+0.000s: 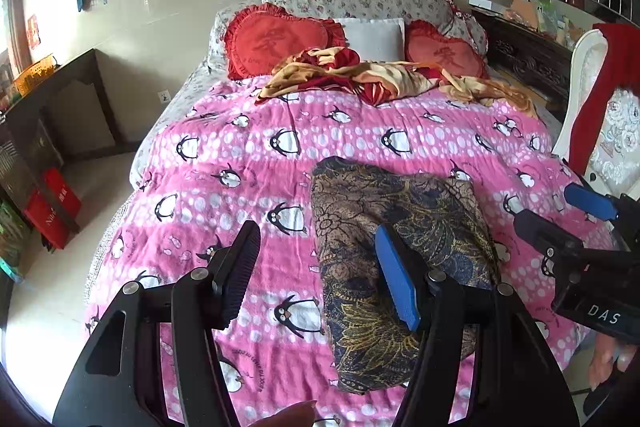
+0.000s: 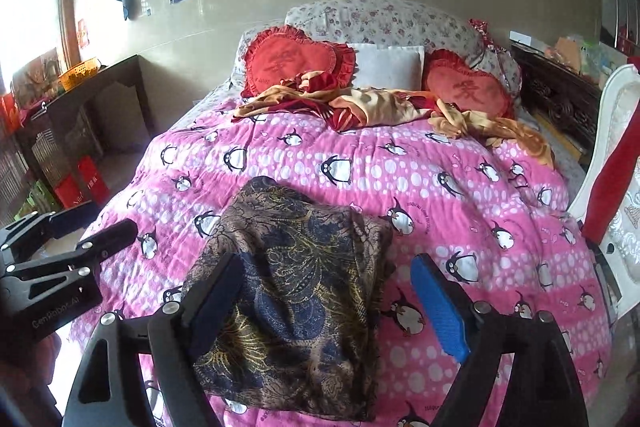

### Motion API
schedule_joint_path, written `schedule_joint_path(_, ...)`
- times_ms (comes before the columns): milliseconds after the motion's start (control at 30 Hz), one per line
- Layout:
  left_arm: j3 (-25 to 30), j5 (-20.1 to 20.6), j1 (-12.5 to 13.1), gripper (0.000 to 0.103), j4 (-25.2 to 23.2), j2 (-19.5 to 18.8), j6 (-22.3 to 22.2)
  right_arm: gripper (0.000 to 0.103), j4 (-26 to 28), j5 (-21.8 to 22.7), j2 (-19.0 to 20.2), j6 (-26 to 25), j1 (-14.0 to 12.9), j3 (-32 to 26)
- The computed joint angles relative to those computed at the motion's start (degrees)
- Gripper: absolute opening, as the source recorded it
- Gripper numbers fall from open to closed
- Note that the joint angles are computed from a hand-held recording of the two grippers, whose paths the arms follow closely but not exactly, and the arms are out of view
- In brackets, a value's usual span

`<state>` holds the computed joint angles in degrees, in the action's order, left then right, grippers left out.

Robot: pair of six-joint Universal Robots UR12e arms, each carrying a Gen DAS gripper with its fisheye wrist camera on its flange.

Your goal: Fold small clothes

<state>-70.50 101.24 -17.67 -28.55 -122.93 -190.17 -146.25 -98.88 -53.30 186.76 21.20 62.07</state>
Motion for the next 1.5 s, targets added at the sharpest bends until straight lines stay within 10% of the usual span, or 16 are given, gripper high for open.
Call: schedule_joint_path(1500, 1.61, -0.58, 0.38, 0.060, -2.56, -1.63, -1.90, 0.085, 6.13, -0.22, 2.44, 2.80, 0.20, -3.46)
